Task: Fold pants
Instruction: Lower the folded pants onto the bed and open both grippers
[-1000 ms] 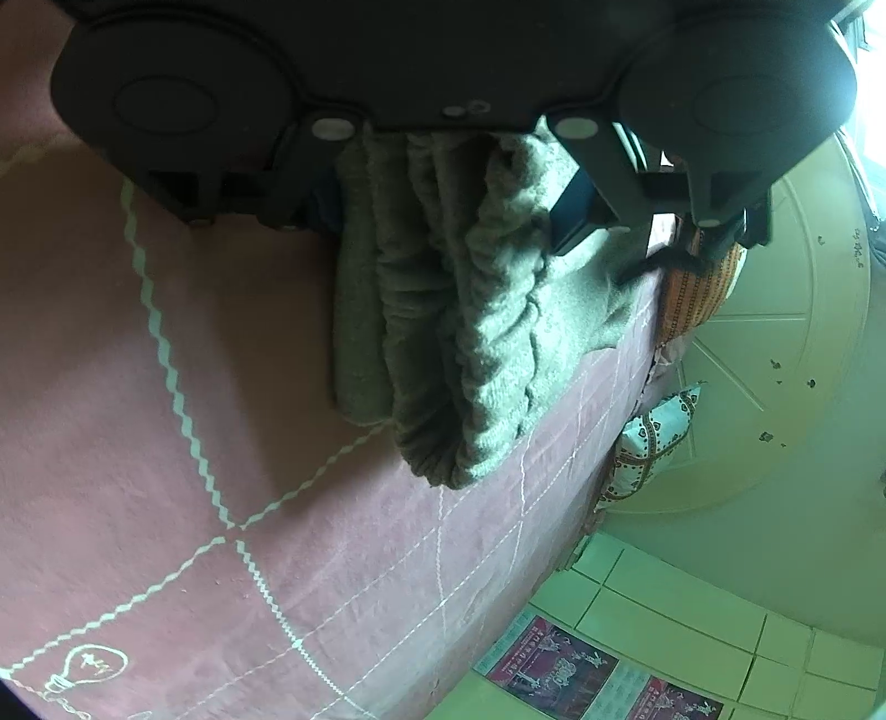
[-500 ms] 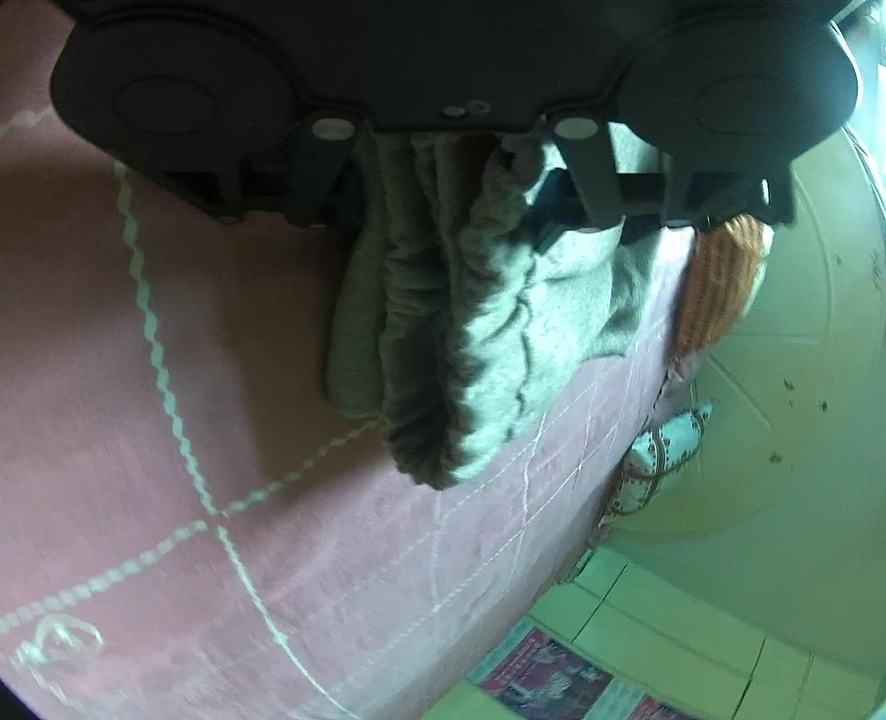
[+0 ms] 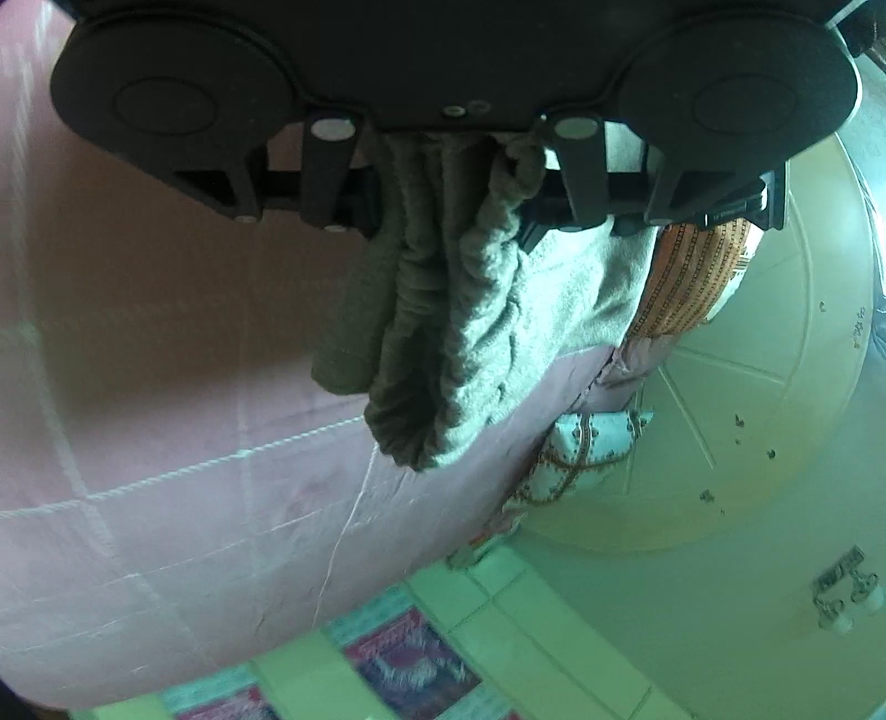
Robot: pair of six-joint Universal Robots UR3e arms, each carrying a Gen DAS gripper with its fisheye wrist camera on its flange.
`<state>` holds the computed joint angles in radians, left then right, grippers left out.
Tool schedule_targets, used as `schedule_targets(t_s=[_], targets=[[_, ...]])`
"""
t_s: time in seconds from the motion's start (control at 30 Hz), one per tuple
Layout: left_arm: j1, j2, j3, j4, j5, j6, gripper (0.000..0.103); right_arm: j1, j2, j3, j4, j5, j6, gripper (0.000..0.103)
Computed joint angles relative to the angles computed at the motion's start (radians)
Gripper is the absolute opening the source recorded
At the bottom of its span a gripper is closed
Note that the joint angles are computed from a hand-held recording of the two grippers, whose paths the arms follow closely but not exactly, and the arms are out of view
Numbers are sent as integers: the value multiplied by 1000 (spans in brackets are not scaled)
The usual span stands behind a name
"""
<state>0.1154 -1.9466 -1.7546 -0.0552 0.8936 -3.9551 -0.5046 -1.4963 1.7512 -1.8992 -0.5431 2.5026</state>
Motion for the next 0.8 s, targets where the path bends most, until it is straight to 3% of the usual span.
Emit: schedule_targets(t_s=[0.03, 0.07, 0.1, 0.13, 0.2, 0.27, 0.4, 0.47, 0.53, 0.57, 0.6, 0.67, 0.73, 0.8], targets=[[-8, -8, 12, -52, 91, -1, 62, 43, 71, -6, -174, -61, 93, 62], [-10, -23, 7, -63, 159, -18, 63, 98, 132, -11, -356, -197, 232, 74], [13, -27, -39, 9, 143, -39, 62, 127, 171, -6, -454, -300, 329, 69], [41, -18, -96, 88, 118, -58, 62, 122, 177, 24, -513, -319, 364, 65], [53, 40, -146, 92, 158, -11, 62, 56, 125, 147, -623, -229, 367, 64], [46, 66, -142, 77, 177, 24, 62, 28, 56, 242, -722, -193, 317, 46], [-39, 56, 2, -45, 216, 124, 62, 44, 14, 256, -718, -97, 278, 44], [-71, 60, 73, -178, 256, 217, 62, 93, 37, 221, -730, -160, 245, 43], [-112, 29, 159, -343, 355, 296, 63, 158, 98, 157, -720, -330, 275, 41], [-104, 35, 140, -326, 347, 281, 63, 175, 120, 136, -713, -396, 292, 69], [-83, 58, 96, -285, 319, 275, 63, 158, 117, 145, -707, -392, 294, 73], [-78, 112, 74, -314, 337, 293, 73, 108, 59, 178, -655, -339, 253, 70], [-71, 213, -18, -312, 370, 348, 99, 40, -42, 263, -648, -278, 179, 73], [-72, 299, -76, -343, 413, 390, 103, -15, -92, 282, -573, -241, 142, 85]])
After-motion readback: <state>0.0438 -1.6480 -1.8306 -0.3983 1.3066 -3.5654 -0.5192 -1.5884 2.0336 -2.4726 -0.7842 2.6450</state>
